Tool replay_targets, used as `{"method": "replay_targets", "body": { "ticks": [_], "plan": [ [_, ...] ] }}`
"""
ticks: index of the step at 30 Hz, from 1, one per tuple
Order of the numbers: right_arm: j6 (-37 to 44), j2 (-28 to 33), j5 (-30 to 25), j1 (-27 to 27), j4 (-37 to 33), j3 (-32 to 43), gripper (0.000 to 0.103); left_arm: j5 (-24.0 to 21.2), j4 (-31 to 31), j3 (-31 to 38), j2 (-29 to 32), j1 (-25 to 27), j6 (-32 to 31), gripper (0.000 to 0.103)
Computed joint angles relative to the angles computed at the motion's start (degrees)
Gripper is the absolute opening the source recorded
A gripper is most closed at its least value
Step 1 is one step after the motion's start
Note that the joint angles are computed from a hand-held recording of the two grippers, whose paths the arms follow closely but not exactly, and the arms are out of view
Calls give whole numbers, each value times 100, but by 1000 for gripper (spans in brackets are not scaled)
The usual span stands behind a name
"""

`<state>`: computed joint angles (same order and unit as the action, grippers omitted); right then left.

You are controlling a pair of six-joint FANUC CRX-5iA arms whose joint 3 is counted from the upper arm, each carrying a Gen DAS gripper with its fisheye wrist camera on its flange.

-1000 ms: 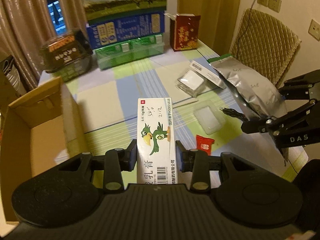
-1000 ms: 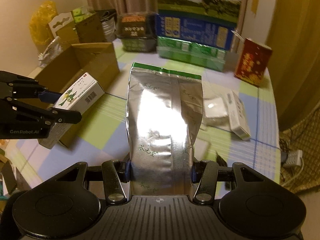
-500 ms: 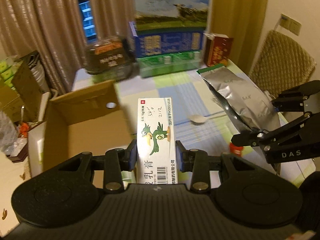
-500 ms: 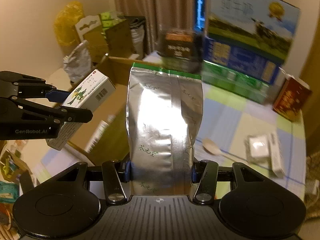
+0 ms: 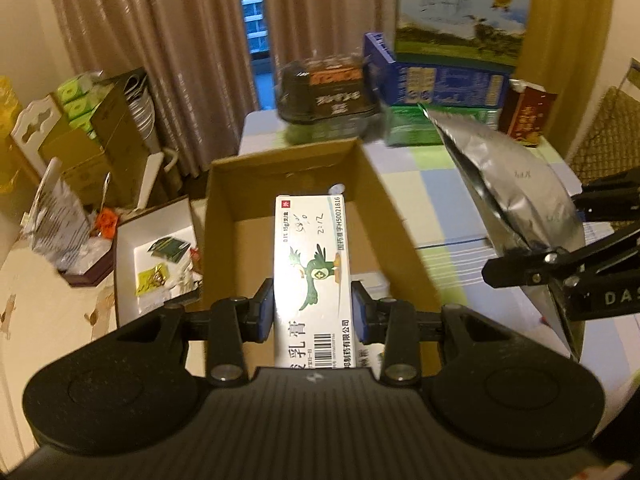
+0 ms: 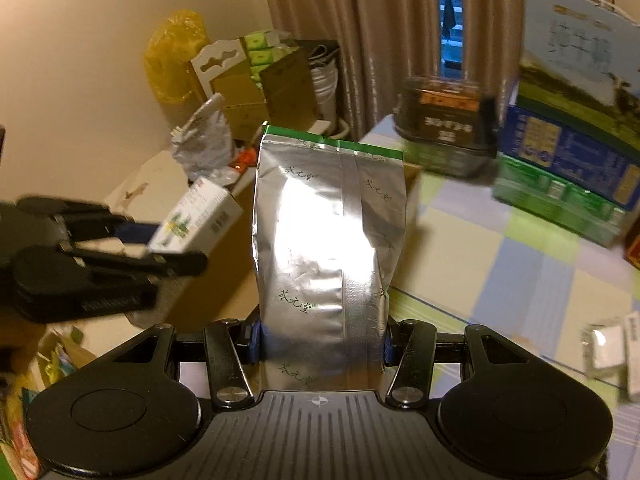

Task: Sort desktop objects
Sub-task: 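Lift and carry the foil bag and vitamin box toward the cardboard box, then release the foil bag and vitamin box into the cardboard box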

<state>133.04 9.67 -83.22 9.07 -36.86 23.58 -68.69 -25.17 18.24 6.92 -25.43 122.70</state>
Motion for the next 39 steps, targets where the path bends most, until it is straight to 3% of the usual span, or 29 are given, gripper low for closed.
{"method": "replay_targets", "body": {
  "ticks": [15,35,37,39],
  "plan": [
    [-1258,421,288,683,-52,121,48,626,458,-881,-179,724,14,33],
    [-1762,766,525,894,107,20,49,1043,670,-1384,-188,1023,121,33],
    [-1862,797,487,876,79,41,50,1045,632,-1420,-239,1016,176,33],
    [-1926,820,454,831,-31,66,66,1040,589,-1447,-286,1002,232,33]
  ]
}}
